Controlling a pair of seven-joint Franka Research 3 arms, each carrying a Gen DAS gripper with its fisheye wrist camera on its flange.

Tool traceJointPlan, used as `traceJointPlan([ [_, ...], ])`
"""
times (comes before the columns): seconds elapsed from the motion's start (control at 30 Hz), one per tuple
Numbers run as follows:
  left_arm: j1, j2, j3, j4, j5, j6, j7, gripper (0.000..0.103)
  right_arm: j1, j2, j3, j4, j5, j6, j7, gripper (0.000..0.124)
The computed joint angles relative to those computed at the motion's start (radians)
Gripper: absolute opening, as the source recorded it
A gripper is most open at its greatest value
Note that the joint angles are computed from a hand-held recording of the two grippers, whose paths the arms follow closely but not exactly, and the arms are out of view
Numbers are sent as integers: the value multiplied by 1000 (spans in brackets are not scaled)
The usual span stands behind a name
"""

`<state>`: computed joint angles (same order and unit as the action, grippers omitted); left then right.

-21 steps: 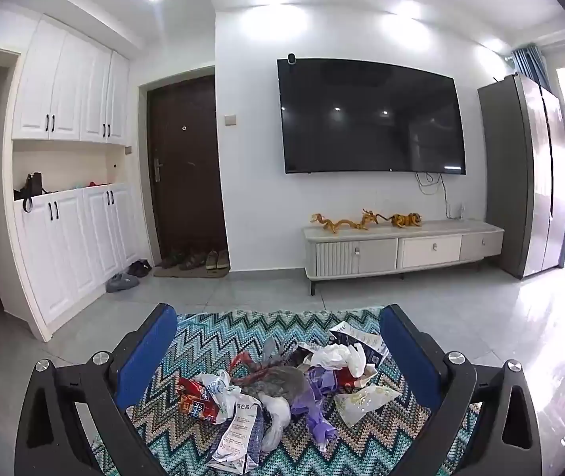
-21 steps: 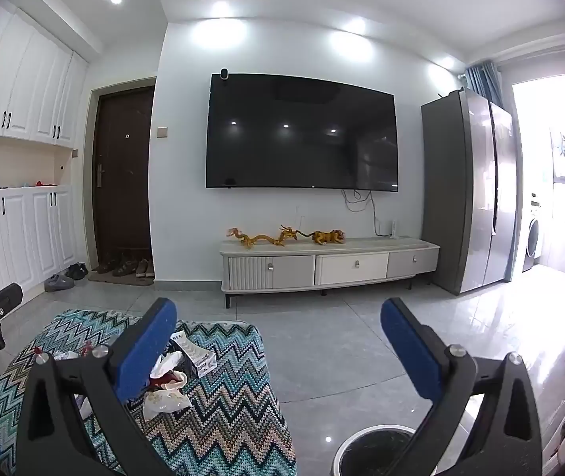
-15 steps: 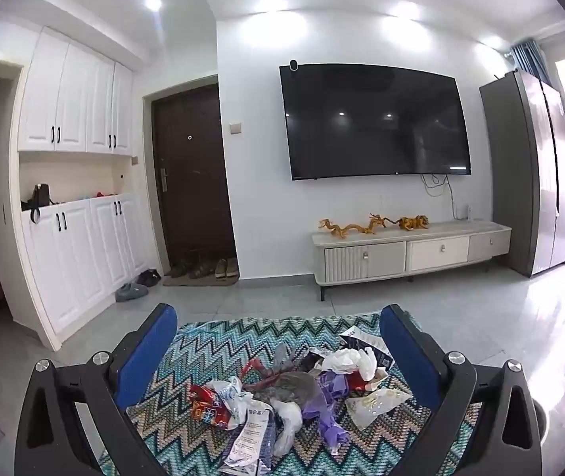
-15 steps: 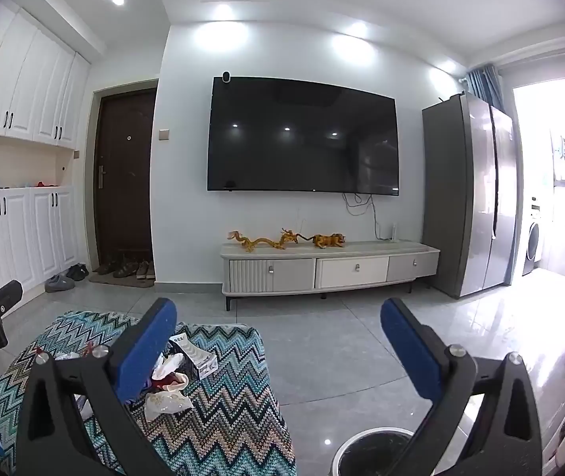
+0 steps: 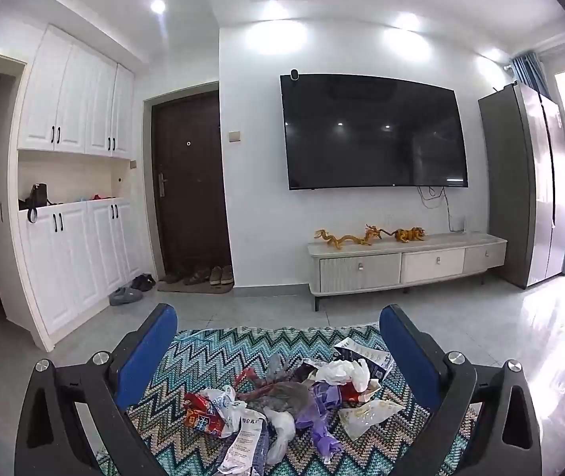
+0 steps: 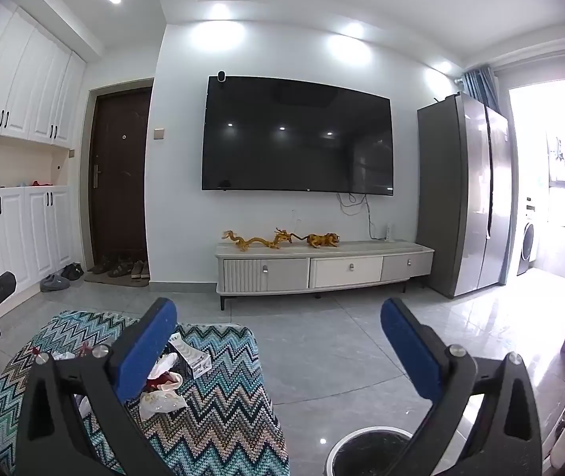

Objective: Collect trash
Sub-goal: 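Approach the trash-covered blanket with both tools open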

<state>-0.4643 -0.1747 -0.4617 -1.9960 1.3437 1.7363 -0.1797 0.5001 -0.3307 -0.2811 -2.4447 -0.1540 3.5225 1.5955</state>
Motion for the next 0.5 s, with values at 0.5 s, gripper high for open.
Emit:
traceJointPlan([
  [0.5,43,-29,11,-24,-5,96,8,103,-47,8,63,12,49,-3,-35,103],
])
